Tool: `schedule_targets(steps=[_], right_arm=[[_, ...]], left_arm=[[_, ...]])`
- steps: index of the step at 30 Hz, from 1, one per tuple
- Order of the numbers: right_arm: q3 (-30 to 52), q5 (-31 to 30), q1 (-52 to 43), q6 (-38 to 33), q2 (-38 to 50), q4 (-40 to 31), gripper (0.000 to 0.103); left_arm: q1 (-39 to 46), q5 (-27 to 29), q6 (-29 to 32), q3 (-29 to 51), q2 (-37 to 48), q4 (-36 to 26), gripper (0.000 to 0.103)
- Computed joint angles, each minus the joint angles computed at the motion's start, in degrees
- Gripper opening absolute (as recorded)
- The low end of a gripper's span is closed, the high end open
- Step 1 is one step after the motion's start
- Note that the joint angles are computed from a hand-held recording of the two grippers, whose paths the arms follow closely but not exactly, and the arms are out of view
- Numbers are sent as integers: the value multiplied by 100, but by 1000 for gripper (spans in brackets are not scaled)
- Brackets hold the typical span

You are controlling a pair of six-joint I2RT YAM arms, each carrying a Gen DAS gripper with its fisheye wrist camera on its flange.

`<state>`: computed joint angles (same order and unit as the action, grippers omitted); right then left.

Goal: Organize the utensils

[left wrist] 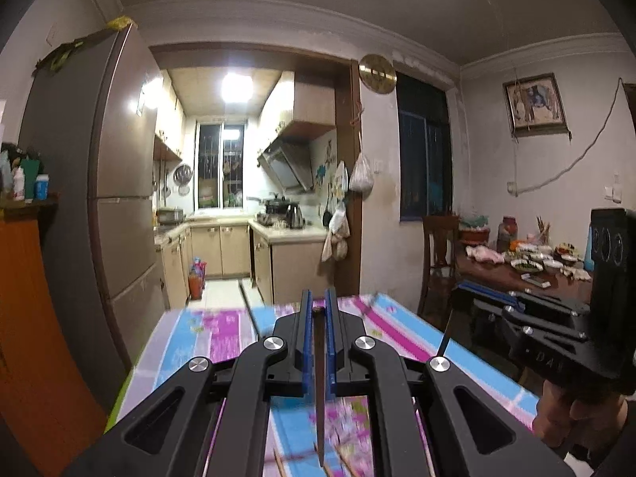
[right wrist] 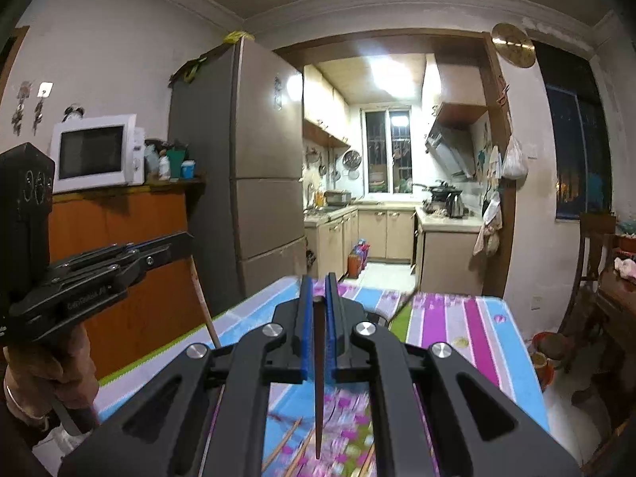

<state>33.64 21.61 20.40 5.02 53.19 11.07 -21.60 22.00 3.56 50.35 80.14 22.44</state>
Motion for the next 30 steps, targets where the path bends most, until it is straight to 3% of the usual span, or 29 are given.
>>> schedule_targets(steps=[12, 16, 24, 30], right_arm=[[2007, -876, -1467, -126, 1887, 1075, 5], [2328, -1067, -1782, 29, 2675, 1390, 5], [2534, -1188, -1877, 335, 4031, 1657, 5], [2489, -1203, -1788, 406, 4371, 1566, 8]], left_arm=[[-483, -994, -273, 3316, 2390, 227, 7], [-509, -1004, -383, 3863, 3152, 417, 7], [-515, -935, -131, 4591, 4366, 186, 7], [-426, -866, -124, 4767, 4741, 0, 8]])
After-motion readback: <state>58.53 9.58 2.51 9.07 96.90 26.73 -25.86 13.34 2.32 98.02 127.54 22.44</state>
